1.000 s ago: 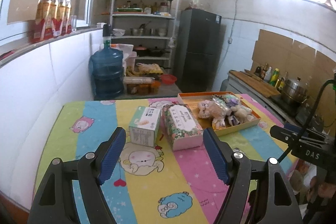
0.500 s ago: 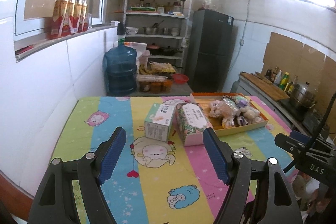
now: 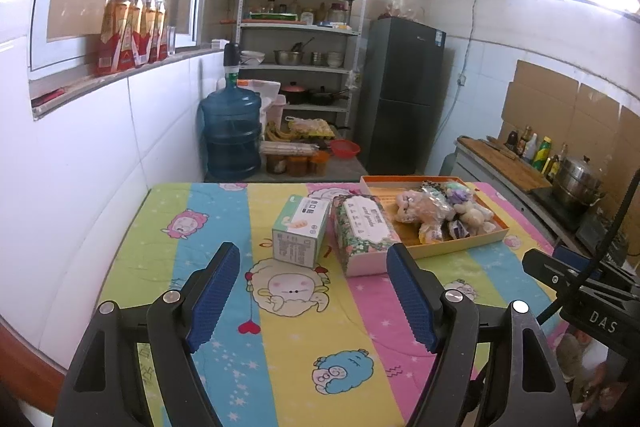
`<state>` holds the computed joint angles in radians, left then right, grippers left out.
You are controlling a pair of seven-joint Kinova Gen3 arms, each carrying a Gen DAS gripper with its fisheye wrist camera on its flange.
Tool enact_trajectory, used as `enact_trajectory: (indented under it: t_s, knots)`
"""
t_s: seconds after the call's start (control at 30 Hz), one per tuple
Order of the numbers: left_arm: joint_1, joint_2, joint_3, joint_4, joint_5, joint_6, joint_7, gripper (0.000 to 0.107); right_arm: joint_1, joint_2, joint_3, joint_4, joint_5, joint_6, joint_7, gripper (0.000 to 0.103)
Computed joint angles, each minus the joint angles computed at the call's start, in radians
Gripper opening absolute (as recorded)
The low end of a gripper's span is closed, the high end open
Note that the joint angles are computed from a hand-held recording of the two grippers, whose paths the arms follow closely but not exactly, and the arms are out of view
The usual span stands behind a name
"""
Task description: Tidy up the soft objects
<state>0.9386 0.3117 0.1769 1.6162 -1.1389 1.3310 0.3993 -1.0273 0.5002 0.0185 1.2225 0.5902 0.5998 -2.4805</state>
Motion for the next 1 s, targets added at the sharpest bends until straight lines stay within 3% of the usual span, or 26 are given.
enact_trajectory:
  t_s: [1.0]
  knots:
    - [0.017,0.013,-0.007,-0.033,0.006,0.041,-0.019,0.077,-0.001,0.006,-0.006,-0.025,-0.012,0.009,0.020,0.059]
